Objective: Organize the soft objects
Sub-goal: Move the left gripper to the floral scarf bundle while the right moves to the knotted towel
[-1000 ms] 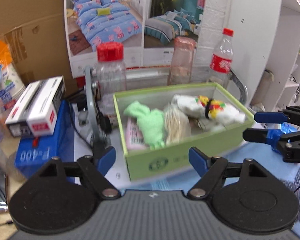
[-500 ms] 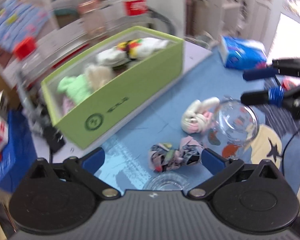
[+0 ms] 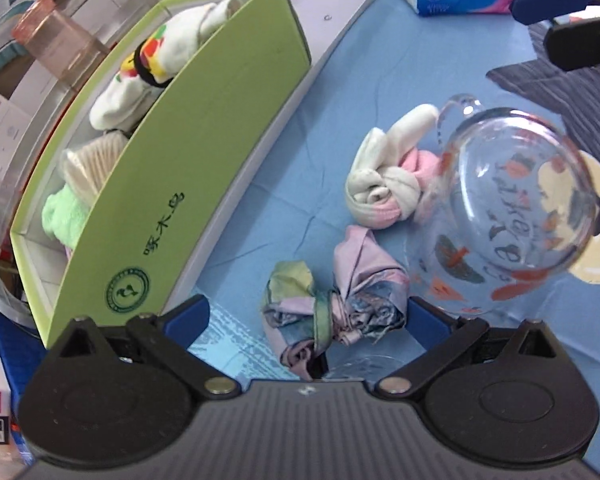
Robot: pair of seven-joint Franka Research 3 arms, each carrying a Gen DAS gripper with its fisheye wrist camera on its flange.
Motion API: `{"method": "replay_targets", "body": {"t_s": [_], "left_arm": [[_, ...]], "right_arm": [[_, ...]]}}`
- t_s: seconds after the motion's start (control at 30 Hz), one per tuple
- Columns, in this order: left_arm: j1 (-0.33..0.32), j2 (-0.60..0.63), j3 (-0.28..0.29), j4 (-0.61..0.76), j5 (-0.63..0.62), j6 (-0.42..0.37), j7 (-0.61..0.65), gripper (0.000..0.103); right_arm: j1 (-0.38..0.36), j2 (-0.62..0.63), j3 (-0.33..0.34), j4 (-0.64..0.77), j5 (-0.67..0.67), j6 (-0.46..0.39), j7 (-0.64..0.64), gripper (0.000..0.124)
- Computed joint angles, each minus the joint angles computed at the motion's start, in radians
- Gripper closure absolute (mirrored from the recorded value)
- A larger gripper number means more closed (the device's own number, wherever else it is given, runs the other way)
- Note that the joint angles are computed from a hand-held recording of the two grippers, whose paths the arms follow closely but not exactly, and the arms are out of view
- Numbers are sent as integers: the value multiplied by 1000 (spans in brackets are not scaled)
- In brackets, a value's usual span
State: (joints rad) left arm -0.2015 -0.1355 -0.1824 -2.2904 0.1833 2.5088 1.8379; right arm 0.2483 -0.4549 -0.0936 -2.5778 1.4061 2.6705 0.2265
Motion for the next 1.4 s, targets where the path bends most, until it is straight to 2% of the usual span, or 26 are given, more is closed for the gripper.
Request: {"method": "replay_targets", "body": {"t_s": [0.07,0.17,0.23,0.37,0.67,0.8,0.87,0.93,1.0,1.07,1.17,1.27,1.4], "left_arm": [[9,19,-1,25,16,-9,-33,1],[33,49,-1,64,69,-20,-143,1],[52,76,4,101,102,-57,-245,1],[89,88,33,127,76,-87,-324,1],[171,-102,120,-87,-73,-12,-339,1],[163,-224,177,-227,-215,94,-326,1],[142,-274,198,-284,-292,175,-338,1],[131,-311,198,-315,-318,235,-367,1],[127,-309,197,-316,-309,285,-384,1],[121,-321,193,-333,-291,318,-396,1],[90,-335,224,-352,-286,341,-377,1],[75,-351,246,-379,-289,344,-360,1],[105,-355,241,-393,-272,323,-383,1]], "right_arm": [[2,18,-6,14,9,-15,3,71],[0,41,-3,33,21,-25,-10,71],[-4,58,4,45,20,-24,-9,71],[-12,90,11,67,7,-26,7,70],[-21,127,22,100,-8,-32,27,68],[-20,156,31,131,-49,-42,41,68],[-22,204,40,179,-117,-61,93,67],[-27,277,54,260,-208,-90,183,67],[-38,364,72,367,-376,-168,315,67],[-48,456,92,504,-588,-295,445,67],[-45,582,115,717,-852,-521,607,67],[-21,648,134,819,-1003,-608,715,67],[7,670,152,839,-1100,-641,752,66]]}}
